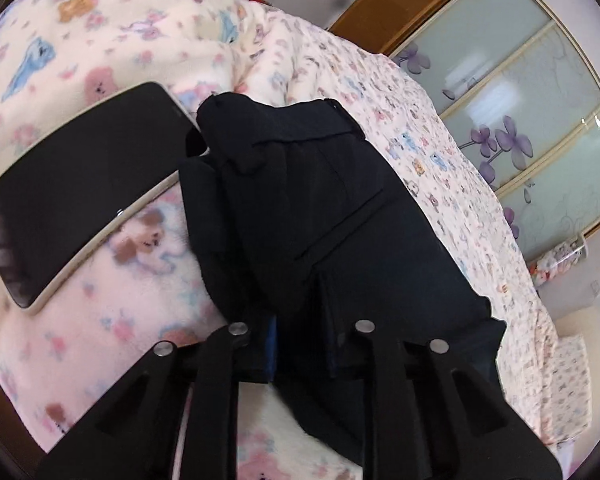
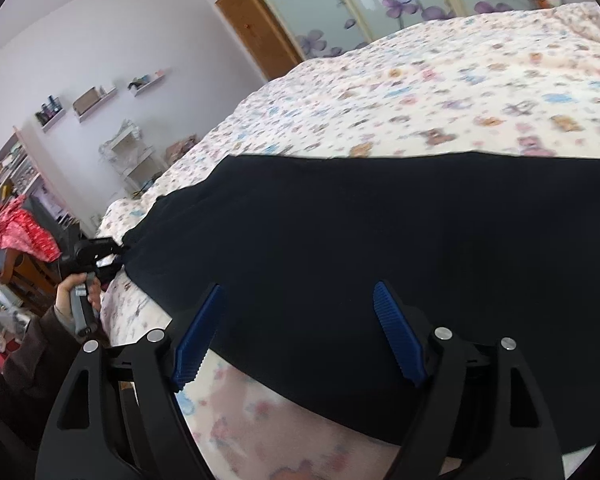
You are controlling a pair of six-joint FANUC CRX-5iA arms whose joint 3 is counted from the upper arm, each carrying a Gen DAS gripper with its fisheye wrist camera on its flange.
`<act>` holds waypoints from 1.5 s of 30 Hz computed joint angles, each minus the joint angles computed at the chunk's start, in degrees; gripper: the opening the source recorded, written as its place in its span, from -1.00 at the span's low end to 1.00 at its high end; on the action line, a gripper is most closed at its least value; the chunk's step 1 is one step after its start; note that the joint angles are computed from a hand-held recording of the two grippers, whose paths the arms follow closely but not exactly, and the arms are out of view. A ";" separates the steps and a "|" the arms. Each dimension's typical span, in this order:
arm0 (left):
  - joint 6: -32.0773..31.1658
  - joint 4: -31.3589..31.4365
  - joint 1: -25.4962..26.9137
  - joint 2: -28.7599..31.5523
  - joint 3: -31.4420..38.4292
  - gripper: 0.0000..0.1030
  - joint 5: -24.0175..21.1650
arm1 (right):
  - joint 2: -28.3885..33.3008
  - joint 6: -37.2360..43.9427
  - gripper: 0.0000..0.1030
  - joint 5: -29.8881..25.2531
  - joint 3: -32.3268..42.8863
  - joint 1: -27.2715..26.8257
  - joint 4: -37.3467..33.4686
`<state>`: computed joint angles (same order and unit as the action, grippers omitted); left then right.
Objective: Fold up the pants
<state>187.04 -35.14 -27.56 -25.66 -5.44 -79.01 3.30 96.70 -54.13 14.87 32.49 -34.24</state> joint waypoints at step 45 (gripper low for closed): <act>-16.05 -15.03 -25.73 36.52 32.90 0.96 -1.98 | 22.34 12.96 -0.29 -24.24 28.30 -7.73 24.69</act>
